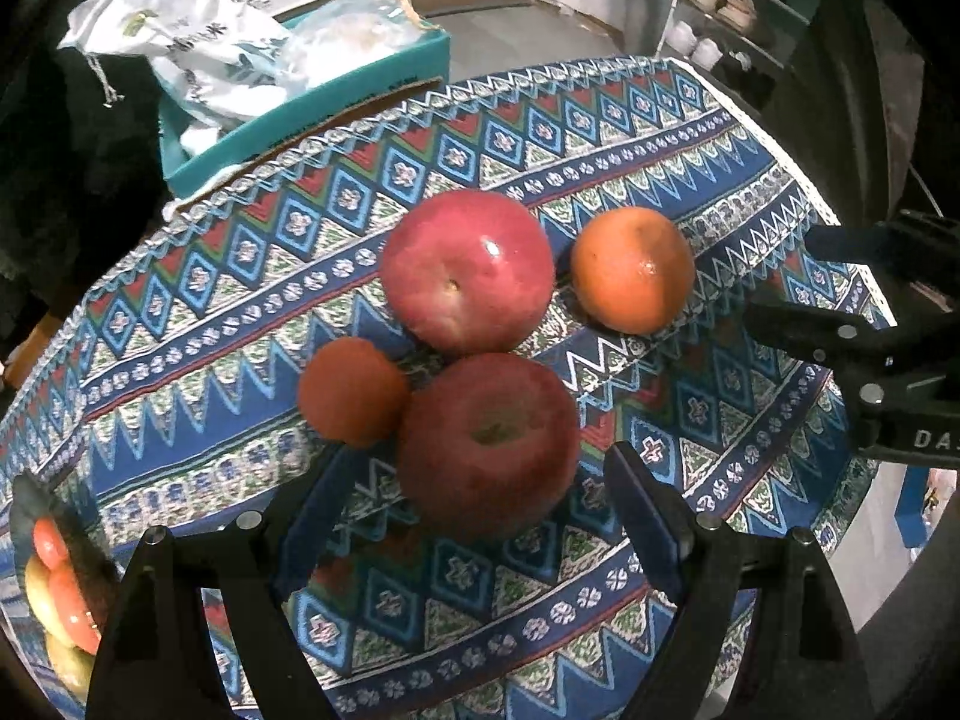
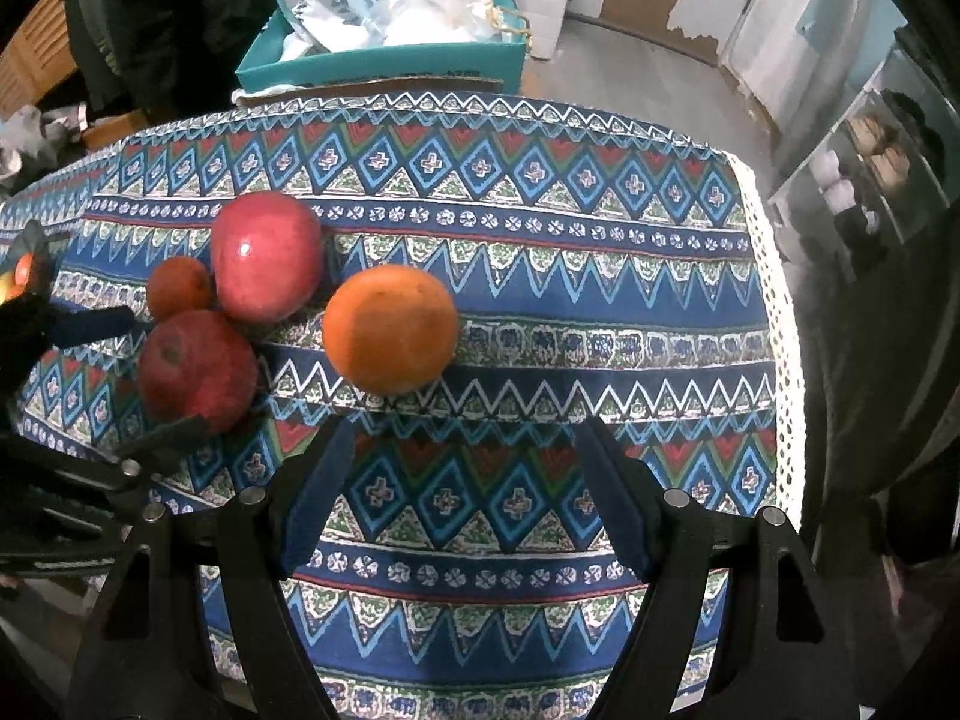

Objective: Organize fruits
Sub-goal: 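Grasp a red apple with the left tool while the right tool grasps an orange, lift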

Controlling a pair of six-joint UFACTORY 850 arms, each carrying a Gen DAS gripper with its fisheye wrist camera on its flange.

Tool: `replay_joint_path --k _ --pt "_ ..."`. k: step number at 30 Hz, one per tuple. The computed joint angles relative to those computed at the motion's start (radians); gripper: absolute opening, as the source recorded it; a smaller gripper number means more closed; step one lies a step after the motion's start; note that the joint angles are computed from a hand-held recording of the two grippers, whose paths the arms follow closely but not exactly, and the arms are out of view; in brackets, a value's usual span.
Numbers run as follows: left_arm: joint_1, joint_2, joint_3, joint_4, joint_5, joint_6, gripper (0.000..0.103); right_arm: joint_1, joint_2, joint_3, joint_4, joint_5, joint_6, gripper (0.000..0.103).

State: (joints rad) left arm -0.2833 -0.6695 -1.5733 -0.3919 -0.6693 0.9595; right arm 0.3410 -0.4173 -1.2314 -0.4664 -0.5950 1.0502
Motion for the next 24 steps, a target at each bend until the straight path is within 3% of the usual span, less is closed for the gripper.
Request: replay_joint_path --k 11,15,24 --pt "-0.023 -0.041 -0.024 -0.004 -0.001 -0.011 0.086 -0.016 -0.005 0.005 0.025 0.041 -0.026 0.076" --pt "-0.033 -0.029 0.002 0.032 0.051 0.004 0.075 -0.021 -0.007 0.005 0.042 0.055 -0.032 0.076" --pt "-0.016 -0.027 0.008 -0.049 0.043 0.104 0.074 -0.031 -0.031 -0.01 0.071 0.085 -0.055 0.076"
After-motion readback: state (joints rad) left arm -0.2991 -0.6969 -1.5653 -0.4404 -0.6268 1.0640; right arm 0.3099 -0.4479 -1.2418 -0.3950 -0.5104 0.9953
